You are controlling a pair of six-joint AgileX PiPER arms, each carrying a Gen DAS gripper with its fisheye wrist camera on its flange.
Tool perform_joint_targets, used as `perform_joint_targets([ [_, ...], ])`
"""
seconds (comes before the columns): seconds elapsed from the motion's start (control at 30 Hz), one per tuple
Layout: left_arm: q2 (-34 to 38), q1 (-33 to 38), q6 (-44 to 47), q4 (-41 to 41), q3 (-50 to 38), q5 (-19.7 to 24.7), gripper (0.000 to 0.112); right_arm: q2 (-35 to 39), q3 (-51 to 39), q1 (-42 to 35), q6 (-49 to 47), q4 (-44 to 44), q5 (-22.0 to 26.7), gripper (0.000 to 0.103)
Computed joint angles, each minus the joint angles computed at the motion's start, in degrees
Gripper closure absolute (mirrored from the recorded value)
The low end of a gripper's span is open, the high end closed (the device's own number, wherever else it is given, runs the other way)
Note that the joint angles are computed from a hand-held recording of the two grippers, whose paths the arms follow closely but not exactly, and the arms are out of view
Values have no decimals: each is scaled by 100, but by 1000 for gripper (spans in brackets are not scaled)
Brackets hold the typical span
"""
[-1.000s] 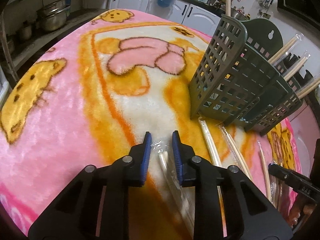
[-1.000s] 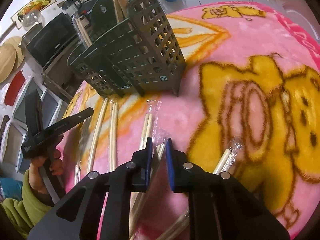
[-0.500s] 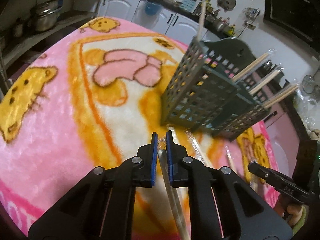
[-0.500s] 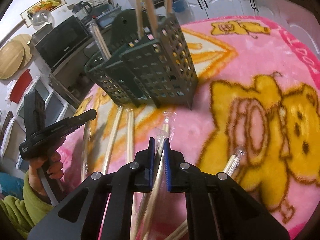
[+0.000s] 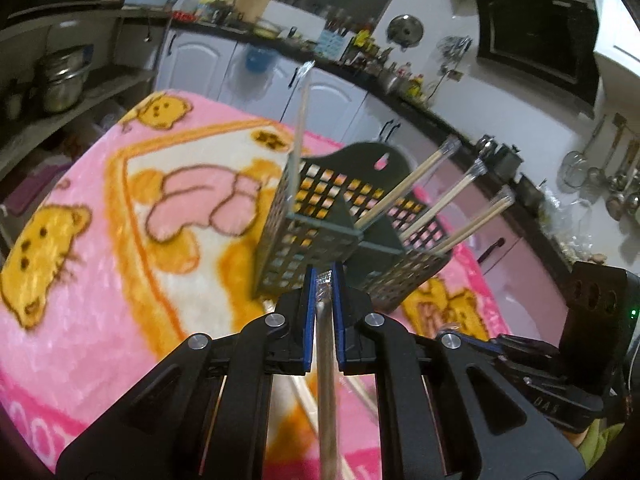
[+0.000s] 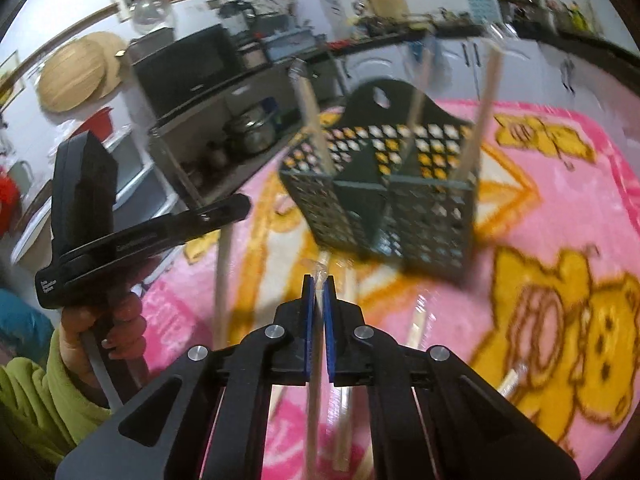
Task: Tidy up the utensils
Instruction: 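Lift the left tool's chopstick over the caddy while the right tool raises its chopstick above it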
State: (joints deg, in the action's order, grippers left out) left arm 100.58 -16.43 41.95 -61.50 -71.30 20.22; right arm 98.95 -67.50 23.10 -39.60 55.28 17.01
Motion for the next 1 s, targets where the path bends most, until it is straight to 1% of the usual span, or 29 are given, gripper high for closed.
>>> perform_joint_targets([
  [0.13, -160, 17, 354, -377, 14, 53, 108, -98, -112, 89, -73, -35, -41, 98],
  [0.4, -348, 32, 696, -699, -3, 98, 108, -299, -207, 127, -155, -45, -188, 98],
  [0.5, -411, 40, 839, -855, -20, 138, 108, -372, -228, 99, -295, 81, -243, 98],
  [0.53, -415, 42, 849, -867, -38, 150, 108, -369, -269, 125, -187, -14, -272, 98],
  [1.0, -438, -87, 830, -803, -451, 238, 109, -751, -128, -4, -628, 403, -537, 98],
])
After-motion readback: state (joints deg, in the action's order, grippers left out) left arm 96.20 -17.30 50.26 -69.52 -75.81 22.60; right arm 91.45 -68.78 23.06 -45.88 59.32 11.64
